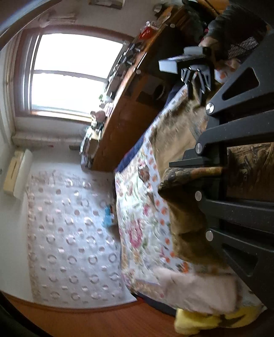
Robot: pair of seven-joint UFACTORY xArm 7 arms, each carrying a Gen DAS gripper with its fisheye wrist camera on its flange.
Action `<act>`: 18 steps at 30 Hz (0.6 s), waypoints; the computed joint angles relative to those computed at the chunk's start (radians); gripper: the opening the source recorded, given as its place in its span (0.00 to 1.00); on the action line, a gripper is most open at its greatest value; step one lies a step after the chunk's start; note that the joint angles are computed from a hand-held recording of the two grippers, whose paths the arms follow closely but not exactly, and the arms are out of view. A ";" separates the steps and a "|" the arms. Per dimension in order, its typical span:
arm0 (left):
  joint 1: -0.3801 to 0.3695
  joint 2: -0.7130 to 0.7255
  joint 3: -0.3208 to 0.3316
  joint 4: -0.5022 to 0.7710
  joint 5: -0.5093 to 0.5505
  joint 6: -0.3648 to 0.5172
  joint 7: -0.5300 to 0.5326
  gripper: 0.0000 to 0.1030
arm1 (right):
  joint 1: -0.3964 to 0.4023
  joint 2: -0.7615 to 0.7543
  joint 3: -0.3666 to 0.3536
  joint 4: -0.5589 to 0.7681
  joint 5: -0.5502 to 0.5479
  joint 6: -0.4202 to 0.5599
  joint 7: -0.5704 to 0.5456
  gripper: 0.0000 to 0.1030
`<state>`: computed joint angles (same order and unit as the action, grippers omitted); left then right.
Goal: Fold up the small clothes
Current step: 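Grasp a loose shirt corner with the left tool and lay it on the stack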
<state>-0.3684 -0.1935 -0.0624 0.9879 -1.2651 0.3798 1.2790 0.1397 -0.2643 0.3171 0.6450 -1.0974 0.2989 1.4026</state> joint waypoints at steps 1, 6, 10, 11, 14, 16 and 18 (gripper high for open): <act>-0.004 0.000 -0.005 0.003 0.000 -0.002 0.002 0.06 | 0.001 -0.001 -0.001 0.000 0.001 0.000 -0.002 0.59; -0.032 0.036 -0.043 0.067 0.058 -0.015 -0.043 0.06 | 0.001 -0.001 -0.002 -0.002 0.003 -0.003 -0.008 0.59; -0.055 0.063 -0.066 0.093 0.095 -0.033 -0.077 0.06 | -0.001 -0.002 -0.002 -0.003 0.004 -0.006 -0.010 0.59; -0.058 0.075 -0.070 0.099 0.107 -0.032 -0.094 0.06 | -0.002 -0.002 -0.001 -0.003 0.004 -0.006 -0.009 0.59; -0.056 0.081 -0.064 0.087 0.091 0.006 -0.087 0.30 | -0.004 -0.003 -0.001 -0.004 0.002 -0.010 -0.006 0.59; -0.055 0.073 -0.064 0.067 0.062 -0.006 -0.049 0.43 | -0.005 -0.005 0.001 -0.006 0.001 -0.013 -0.001 0.59; -0.060 0.069 -0.075 0.049 0.068 -0.046 -0.042 0.48 | -0.006 -0.004 0.004 -0.004 0.000 -0.011 0.002 0.59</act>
